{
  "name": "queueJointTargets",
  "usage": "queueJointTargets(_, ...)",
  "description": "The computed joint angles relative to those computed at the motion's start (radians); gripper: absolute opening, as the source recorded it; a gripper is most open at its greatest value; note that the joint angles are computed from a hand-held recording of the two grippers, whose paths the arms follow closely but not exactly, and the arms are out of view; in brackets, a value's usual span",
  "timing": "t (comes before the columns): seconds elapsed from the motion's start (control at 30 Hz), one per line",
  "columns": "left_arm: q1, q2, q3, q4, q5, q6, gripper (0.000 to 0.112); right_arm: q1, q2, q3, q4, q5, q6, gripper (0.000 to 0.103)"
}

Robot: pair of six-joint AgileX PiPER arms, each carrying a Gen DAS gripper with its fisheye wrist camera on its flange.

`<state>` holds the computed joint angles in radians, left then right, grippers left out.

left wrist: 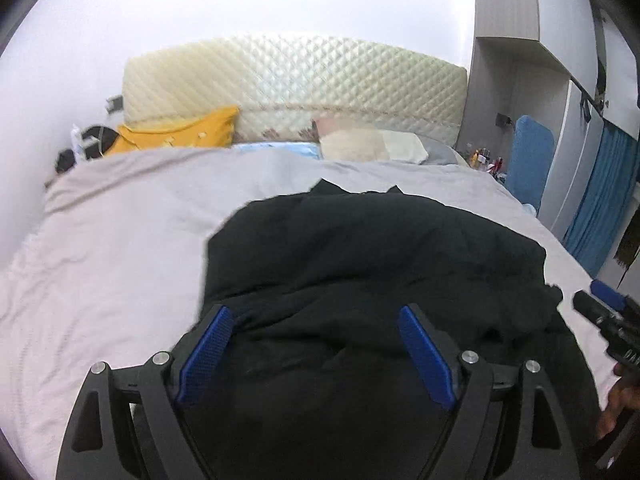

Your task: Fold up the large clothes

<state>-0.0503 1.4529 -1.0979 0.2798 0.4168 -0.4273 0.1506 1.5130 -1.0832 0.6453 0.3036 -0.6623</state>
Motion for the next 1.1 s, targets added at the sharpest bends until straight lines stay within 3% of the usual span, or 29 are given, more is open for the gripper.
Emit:
queueJointTargets(0.27,0.100,-0.311,0.178,-0.246,0.080,0.220,0.085,-0.007,-0.307,0.198,-0.173,0.081,0.159,0.087)
queueJointTargets(0.37,0.176,-0.436,0.238,-0.407,0.148,0.387,0.085,-0.023,-0.405,0.248,-0.175,0.119,0.169,0.087)
queueJointTargets(0.47,0.230,-0.524,0.282,-0.473,0.199,0.459,0.085,-0.023,-0.475,0.276,-0.213,0.148,0.210,0.088)
queueJointTargets(0.53,0.327,-0.576,0.306,-0.591,0.268,0.590,0.085,-0.022,-0.501,0.285,-0.234,0.173,0.232,0.088)
queueJointTargets(0.63,0.475,-0.586,0.319,-0.717,0.362,0.759,0.085,-0.016,-0.503,0.280,-0.276,0.203,0.275,0.088)
queueJointTargets(0.73,0.654,-0.576,0.319,-0.822,0.486,0.900,0.085,-0.068,-0.484,0.261,-0.192,0.273,0.191,0.088)
queueJointTargets(0.83,0.690,-0.549,0.294,-0.720,0.525,0.875,0.085,-0.183,-0.413,0.195,-0.049,0.414,0.048,0.088)
queueJointTargets(0.97,0.934,-0.428,0.225,-0.844,0.730,1.087,0.085,-0.279,-0.335,0.132,-0.051,0.527,-0.026,0.088)
queueJointTargets(1.1,0.953,-0.293,0.175,-0.771,0.780,1.057,0.085,-0.394,-0.224,0.061,-0.074,0.678,-0.062,0.088)
